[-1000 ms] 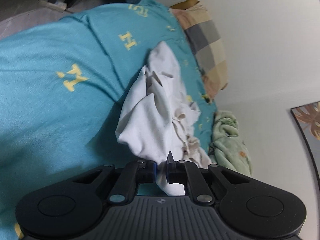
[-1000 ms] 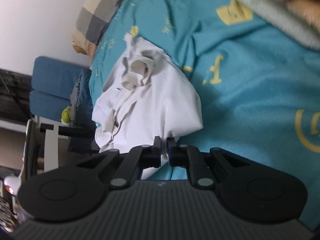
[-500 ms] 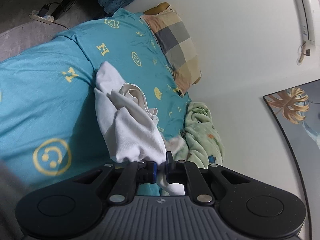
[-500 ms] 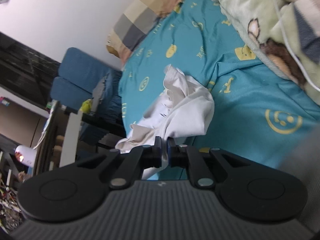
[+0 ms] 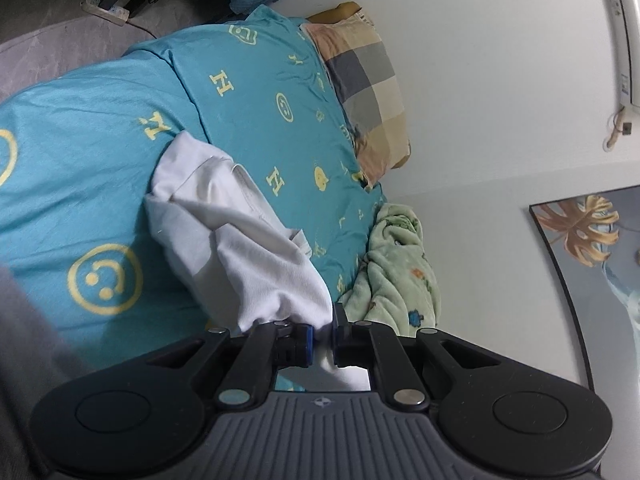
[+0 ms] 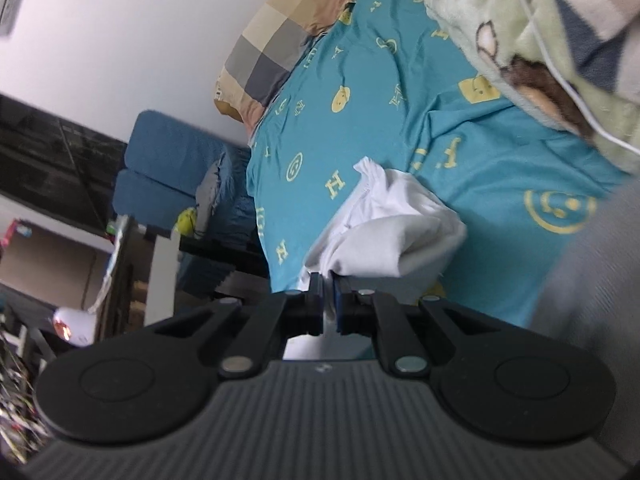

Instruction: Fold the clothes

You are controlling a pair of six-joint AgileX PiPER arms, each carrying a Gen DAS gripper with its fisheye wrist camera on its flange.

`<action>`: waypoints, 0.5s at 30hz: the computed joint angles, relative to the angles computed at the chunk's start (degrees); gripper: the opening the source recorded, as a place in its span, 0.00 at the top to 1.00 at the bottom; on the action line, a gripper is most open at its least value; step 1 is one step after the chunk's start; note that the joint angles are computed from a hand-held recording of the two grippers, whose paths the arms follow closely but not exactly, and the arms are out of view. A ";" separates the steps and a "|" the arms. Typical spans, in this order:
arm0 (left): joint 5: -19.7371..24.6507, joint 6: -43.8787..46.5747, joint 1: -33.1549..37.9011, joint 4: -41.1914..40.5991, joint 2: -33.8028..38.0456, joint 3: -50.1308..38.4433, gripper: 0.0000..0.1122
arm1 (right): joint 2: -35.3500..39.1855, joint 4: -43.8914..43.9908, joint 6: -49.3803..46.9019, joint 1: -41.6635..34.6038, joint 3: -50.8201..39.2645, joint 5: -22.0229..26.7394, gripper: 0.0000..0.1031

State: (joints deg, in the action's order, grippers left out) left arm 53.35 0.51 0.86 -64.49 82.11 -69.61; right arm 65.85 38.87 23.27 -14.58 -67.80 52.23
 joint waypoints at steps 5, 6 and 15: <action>-2.64 -4.68 -3.21 2.65 12.42 -13.16 0.92 | 11.60 -2.27 2.11 3.51 -7.94 -4.93 0.92; -2.98 -5.88 -3.70 3.46 15.08 -16.16 0.92 | 14.18 -2.99 2.64 4.12 -10.03 -5.45 0.92; -1.16 -15.31 -6.47 13.97 42.15 -47.47 0.91 | 35.42 -4.23 3.17 5.08 -26.84 -7.76 0.92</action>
State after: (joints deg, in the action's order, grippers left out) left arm 52.20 -14.80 -5.61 -50.52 124.25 -117.08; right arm 101.27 34.64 26.44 -9.50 -94.65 44.47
